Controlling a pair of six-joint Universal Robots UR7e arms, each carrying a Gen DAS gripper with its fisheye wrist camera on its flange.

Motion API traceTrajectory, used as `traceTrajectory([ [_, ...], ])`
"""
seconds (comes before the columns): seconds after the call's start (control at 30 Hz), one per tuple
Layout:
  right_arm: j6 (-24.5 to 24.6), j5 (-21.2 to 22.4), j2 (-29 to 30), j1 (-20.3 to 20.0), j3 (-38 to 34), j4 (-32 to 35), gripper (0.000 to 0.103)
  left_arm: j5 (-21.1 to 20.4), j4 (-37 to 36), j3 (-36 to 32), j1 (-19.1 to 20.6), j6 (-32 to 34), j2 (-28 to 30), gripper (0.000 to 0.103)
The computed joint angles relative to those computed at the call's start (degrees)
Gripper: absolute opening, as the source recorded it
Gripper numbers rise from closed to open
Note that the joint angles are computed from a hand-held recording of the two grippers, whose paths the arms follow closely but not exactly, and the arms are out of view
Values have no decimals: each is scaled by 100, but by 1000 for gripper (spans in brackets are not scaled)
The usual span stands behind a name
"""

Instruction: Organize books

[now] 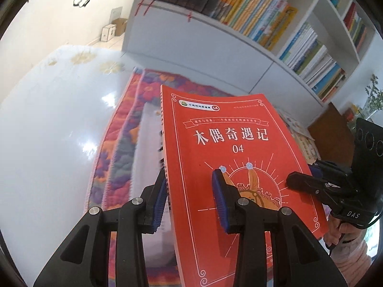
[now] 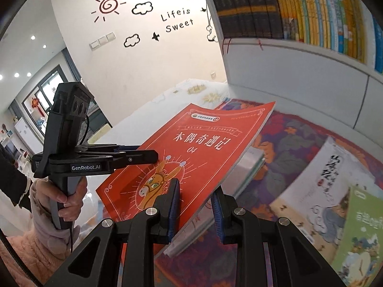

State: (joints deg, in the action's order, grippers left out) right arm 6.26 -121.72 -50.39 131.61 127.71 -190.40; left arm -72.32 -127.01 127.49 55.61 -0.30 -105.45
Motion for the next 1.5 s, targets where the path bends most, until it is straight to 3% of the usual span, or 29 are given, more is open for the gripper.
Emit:
traceTrajectory([
  [0.3, 203, 181, 443, -336, -27, -320, 25, -109, -332, 57, 464, 235, 299, 33],
  [0.57, 391, 155, 592, -420, -28, -406, 26, 8, -503, 148, 424, 300, 262, 33],
  [0.97, 702, -192, 816, -417, -74, -541, 29, 547, -774, 380, 116, 295, 215, 35],
  [1.07, 652, -316, 891, -334, -146, -540, 31, 989, -920, 453, 5, 271, 128, 35],
  [1.2, 530, -561, 995, -192, -337, -336, 31, 989, -864, 351, 217, 242, 245, 36],
  [1.5, 776, -448, 942, -292, -344, -79, 36, 912, -904, 443, 169, 413, 221, 36],
])
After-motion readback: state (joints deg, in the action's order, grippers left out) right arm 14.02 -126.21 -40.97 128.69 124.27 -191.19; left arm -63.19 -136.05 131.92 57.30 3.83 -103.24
